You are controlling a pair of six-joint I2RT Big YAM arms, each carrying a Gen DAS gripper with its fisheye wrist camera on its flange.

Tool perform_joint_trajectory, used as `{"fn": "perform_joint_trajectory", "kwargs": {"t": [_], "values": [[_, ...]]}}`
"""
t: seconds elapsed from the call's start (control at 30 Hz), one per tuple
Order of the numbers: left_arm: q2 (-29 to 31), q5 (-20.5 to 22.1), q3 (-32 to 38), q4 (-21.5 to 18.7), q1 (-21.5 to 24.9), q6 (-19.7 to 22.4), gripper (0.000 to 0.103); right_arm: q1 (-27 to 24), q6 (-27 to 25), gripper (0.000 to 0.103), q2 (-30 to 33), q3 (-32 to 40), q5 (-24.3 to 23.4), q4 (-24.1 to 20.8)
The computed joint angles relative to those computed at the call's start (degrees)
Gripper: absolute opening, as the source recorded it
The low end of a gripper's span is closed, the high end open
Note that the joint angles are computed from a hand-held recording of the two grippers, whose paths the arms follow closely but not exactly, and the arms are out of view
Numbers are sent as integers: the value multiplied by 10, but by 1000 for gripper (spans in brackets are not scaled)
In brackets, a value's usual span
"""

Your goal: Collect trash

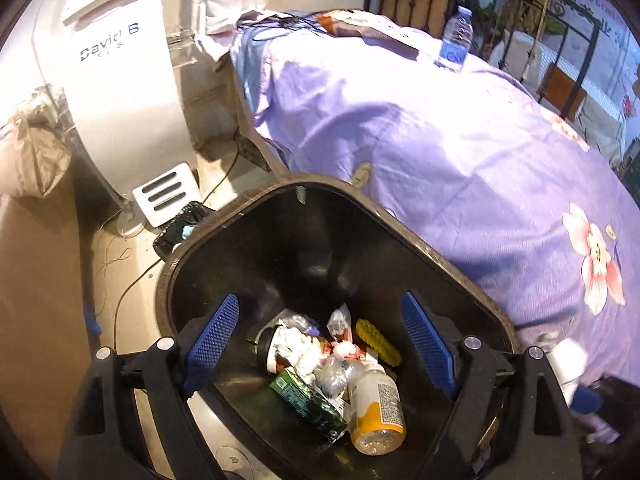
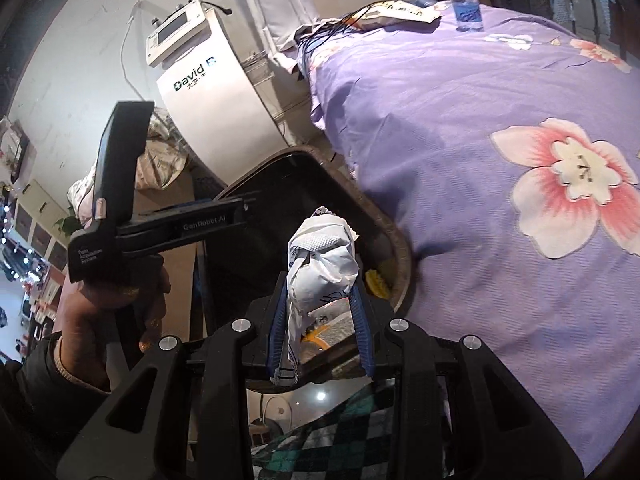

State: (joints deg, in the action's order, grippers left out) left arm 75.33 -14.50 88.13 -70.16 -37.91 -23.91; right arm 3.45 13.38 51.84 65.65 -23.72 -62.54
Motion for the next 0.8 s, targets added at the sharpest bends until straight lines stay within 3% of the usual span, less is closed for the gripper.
{"fn": "perform_joint_trajectory", "kwargs": {"t": [0.27,0.33,0.37,0.4,0.8], "values": [[-31,-24,-10,31,26,-25,92,71,15,33,68,12,8,24],[-37,-24,-12,38,30,-28,93,81,20,46,77,10,13,34],[-41,-23,-15,43,31,-30,94,83,25,65,79,10,13,36],[-43,-23,-16,46,32,-31,95,85,35,74,78,7,16,40],[-53,-32,-19,61,24,-37,96,83,29,77,40,-7,35,40]]}}
